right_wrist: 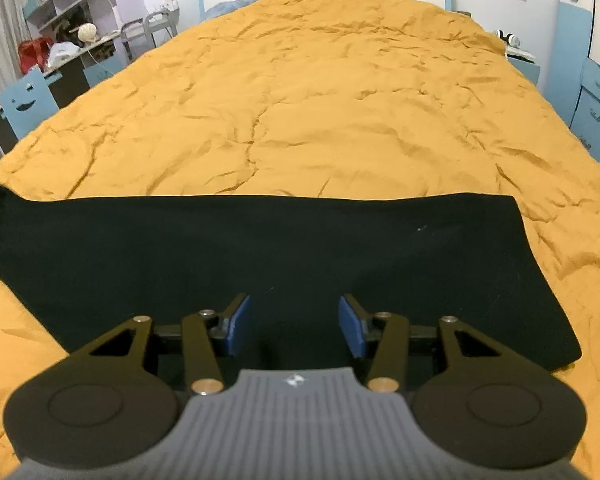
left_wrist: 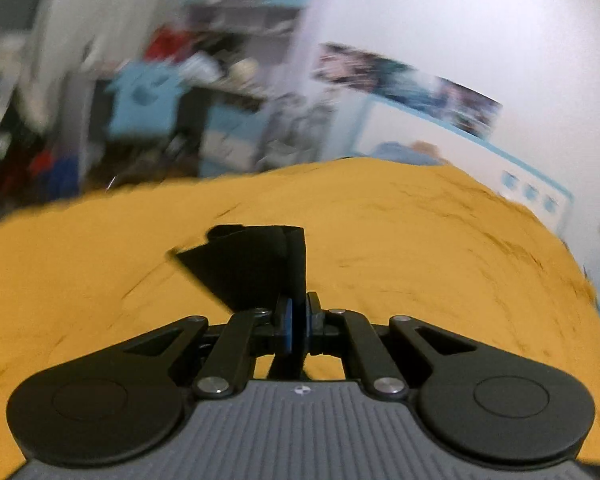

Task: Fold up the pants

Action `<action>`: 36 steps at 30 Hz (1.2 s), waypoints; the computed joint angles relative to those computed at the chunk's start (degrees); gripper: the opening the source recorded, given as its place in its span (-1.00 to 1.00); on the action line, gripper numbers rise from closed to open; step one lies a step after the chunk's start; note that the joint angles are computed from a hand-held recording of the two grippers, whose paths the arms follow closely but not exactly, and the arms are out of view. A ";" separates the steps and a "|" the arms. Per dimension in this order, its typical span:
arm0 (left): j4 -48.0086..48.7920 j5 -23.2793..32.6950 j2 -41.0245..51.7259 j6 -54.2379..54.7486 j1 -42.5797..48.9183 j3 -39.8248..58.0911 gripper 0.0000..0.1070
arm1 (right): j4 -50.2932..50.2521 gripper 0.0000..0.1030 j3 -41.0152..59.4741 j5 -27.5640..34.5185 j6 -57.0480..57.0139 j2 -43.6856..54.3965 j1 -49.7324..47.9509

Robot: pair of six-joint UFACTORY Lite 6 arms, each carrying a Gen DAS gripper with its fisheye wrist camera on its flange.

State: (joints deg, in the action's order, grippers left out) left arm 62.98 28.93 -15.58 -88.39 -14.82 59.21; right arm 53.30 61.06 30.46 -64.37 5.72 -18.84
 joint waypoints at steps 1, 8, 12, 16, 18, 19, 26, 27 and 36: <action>2.30 4.96 3.03 -0.67 -5.75 4.14 -0.90 | 1.10 -0.13 -0.57 0.77 -1.38 -0.49 -0.94; 5.38 26.32 31.69 12.25 -32.25 37.83 -0.90 | 6.63 -0.13 -3.04 7.62 -8.32 -2.46 -8.09; 0.81 28.65 47.93 20.96 -40.32 52.38 -0.90 | 7.85 -0.13 -3.72 10.90 -10.29 -2.78 -11.32; -7.54 29.11 61.56 29.55 -46.92 60.24 -0.90 | 8.21 -0.13 -4.60 13.52 -11.58 -2.97 -13.15; -12.07 27.65 64.79 32.77 -47.81 60.37 -0.89 | 8.25 -0.13 -5.27 14.50 -11.88 -3.26 -13.54; -14.30 27.34 65.27 33.91 -47.98 59.34 -0.88 | 8.31 -0.13 -5.60 15.03 -12.03 -3.35 -13.57; -32.42 12.17 55.73 40.15 -41.44 45.25 -0.64 | 9.22 -0.13 -5.70 17.84 -10.99 -1.71 -10.35; -36.69 9.83 54.55 42.92 -40.27 43.63 -0.64 | 9.25 -0.13 -5.56 18.14 -10.39 -1.41 -9.60; -44.68 0.28 38.53 41.51 -36.44 28.82 -0.64 | 10.48 -0.09 3.05 25.77 2.40 8.70 -2.87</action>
